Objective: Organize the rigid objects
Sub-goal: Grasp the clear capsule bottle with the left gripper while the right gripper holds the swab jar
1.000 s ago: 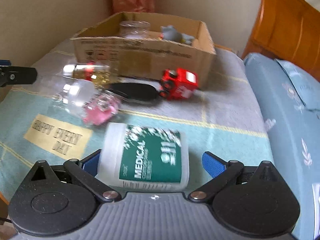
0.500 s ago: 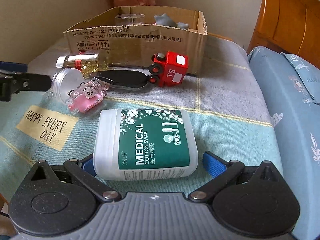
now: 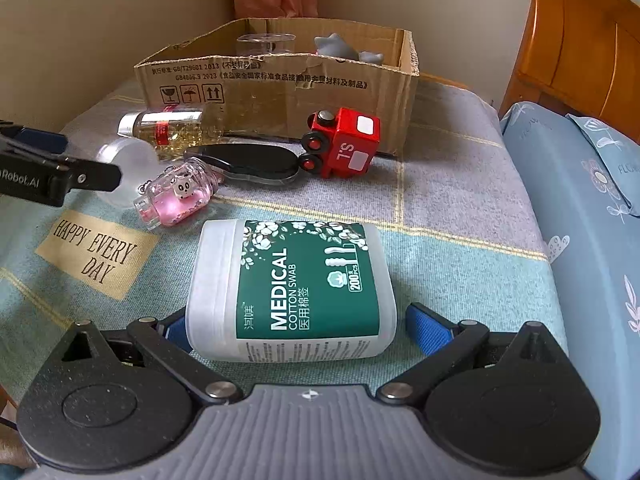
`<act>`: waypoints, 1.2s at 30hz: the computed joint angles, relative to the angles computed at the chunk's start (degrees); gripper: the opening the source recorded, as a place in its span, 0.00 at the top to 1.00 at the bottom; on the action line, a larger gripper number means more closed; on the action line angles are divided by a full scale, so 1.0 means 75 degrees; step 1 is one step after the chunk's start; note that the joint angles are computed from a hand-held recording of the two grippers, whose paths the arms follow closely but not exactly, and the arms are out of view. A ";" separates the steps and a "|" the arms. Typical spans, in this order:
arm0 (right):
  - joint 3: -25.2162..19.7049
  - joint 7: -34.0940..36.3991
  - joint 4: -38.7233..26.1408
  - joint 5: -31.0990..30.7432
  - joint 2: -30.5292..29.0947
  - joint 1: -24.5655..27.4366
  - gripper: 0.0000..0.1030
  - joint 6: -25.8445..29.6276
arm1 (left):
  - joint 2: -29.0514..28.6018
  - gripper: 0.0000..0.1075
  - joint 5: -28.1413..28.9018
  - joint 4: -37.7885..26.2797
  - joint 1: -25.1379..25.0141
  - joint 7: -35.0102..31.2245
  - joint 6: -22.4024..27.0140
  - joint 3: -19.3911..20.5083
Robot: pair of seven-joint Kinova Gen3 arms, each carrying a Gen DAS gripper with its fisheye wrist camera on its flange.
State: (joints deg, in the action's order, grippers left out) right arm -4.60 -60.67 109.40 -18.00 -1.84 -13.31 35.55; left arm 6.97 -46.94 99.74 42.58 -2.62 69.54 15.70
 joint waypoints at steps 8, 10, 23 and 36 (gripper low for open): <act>0.0007 0.0120 0.0029 -0.0087 0.0007 -0.0005 0.00 -0.0075 | -0.0105 0.05 0.0592 0.0350 -0.0431 -0.0106 -0.0915 -0.0123; 0.0003 0.0113 0.0025 -0.0086 0.0015 -0.0006 0.00 -0.0081 | -0.0072 0.05 0.0467 0.0382 -0.0381 0.0032 -0.0903 -0.0153; -0.0064 -0.0124 -0.0080 0.0102 0.0097 -0.0051 0.00 -0.0074 | -0.0004 0.05 0.0161 0.0497 -0.0270 0.0481 -0.0866 -0.0120; 0.0015 0.0555 -0.0618 -0.0108 0.0141 0.0046 0.04 0.0730 | -0.0171 0.05 0.0214 0.0301 -0.0064 0.0055 -0.0324 0.0104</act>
State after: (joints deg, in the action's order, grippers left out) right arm -4.49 -56.50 104.76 -18.81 -0.79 -12.96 41.02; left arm 5.68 -45.34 101.99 42.09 -2.21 67.11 16.48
